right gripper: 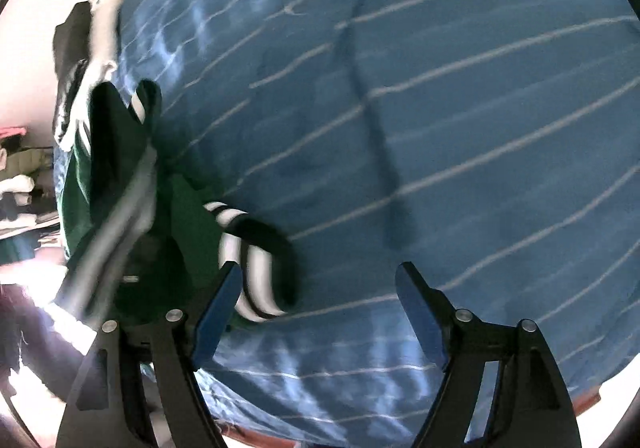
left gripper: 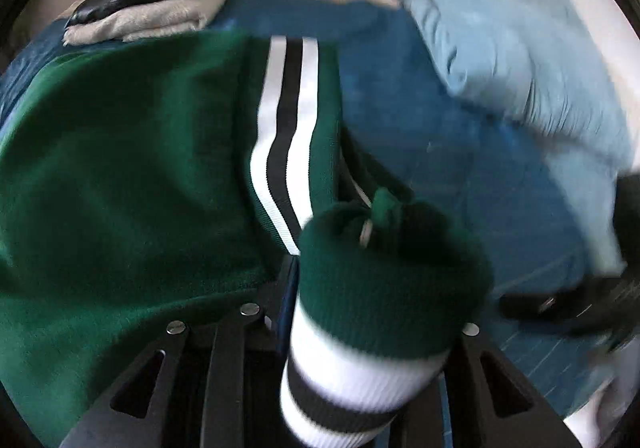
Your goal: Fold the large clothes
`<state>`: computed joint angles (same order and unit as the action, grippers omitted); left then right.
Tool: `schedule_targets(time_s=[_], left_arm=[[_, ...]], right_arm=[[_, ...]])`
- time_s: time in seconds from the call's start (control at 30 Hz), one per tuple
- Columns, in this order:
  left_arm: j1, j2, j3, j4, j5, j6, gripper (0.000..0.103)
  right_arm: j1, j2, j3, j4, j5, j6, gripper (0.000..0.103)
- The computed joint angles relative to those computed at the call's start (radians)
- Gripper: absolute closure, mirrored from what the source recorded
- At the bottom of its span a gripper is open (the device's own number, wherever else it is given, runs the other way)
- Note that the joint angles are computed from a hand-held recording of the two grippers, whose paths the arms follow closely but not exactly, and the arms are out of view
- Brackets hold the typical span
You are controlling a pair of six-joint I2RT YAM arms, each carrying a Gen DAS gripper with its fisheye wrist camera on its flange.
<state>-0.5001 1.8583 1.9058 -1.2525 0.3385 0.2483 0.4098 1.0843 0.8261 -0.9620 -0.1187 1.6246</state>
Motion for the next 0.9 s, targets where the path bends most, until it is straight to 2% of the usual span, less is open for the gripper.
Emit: schedule_targets(time_s=[0.03, 0.1, 0.13, 0.17, 0.2, 0.23, 0.27, 0.33, 0.43, 0.5, 0.57, 0.63, 0.7, 0.77, 0.8, 0.83, 0.87, 0.9], left_arm=[[-0.005, 0.012, 0.033, -0.035, -0.017, 0.024, 0.078], [-0.008, 0.073, 0.199, -0.173, -0.036, 0.045, 0.075], [0.010, 0.110, 0.288, -0.244, -0.017, 0.062, 0.065], [0.026, 0.114, 0.326, -0.265, 0.029, 0.066, 0.051], [0.040, 0.102, 0.314, -0.296, 0.047, 0.099, 0.040], [0.046, 0.071, 0.288, -0.273, 0.072, 0.112, 0.017], [0.057, 0.067, 0.313, -0.283, 0.089, 0.124, 0.011], [0.089, 0.076, 0.378, -0.310, 0.096, 0.122, 0.011], [0.178, 0.099, 0.459, -0.316, 0.042, 0.102, 0.011], [0.256, 0.103, 0.464, -0.268, -0.073, 0.068, 0.011], [0.331, 0.066, 0.348, -0.152, -0.189, 0.048, 0.011], [0.398, 0.032, 0.198, -0.011, -0.337, 0.023, 0.011], [0.452, 0.058, 0.111, 0.064, -0.439, 0.013, 0.011], [0.506, 0.092, 0.029, 0.142, -0.495, -0.003, 0.010], [0.528, 0.099, -0.020, 0.188, -0.504, -0.002, 0.010], [0.547, 0.115, -0.034, 0.198, -0.482, -0.009, 0.010], [0.565, 0.128, -0.036, 0.197, -0.454, -0.012, 0.009], [0.571, 0.138, -0.050, 0.214, -0.438, -0.019, 0.008]], right_arm=[[-0.001, -0.005, 0.004, -0.008, 0.001, -0.009, 0.018], [-0.014, -0.009, 0.041, -0.044, 0.008, -0.064, 0.014], [-0.022, -0.012, 0.056, -0.056, 0.012, -0.091, 0.014], [-0.037, -0.013, 0.070, -0.062, 0.011, -0.121, 0.014], [-0.048, -0.013, 0.083, -0.062, 0.008, -0.143, 0.013], [-0.057, -0.014, 0.095, -0.059, 0.004, -0.157, 0.011], [-0.080, -0.018, 0.110, -0.047, -0.010, -0.182, 0.009], [-0.120, -0.023, 0.126, -0.008, -0.033, -0.215, 0.008], [-0.194, 0.032, 0.145, 0.104, -0.088, -0.292, 0.008], [-0.249, 0.139, 0.170, 0.238, -0.166, -0.366, 0.008], [-0.288, 0.278, 0.202, 0.372, -0.254, -0.436, 0.007], [-0.310, 0.437, 0.265, 0.443, -0.315, -0.509, 0.007], [-0.325, 0.574, 0.316, 0.500, -0.375, -0.542, 0.007], [-0.344, 0.678, 0.340, 0.596, -0.468, -0.530, 0.008], [-0.350, 0.716, 0.351, 0.636, -0.495, -0.499, 0.026], [-0.347, 0.740, 0.395, 0.594, -0.462, -0.504, 0.044], [-0.346, 0.752, 0.416, 0.579, -0.450, -0.511, 0.067], [-0.350, 0.741, 0.413, 0.610, -0.447, -0.479, 0.082]])
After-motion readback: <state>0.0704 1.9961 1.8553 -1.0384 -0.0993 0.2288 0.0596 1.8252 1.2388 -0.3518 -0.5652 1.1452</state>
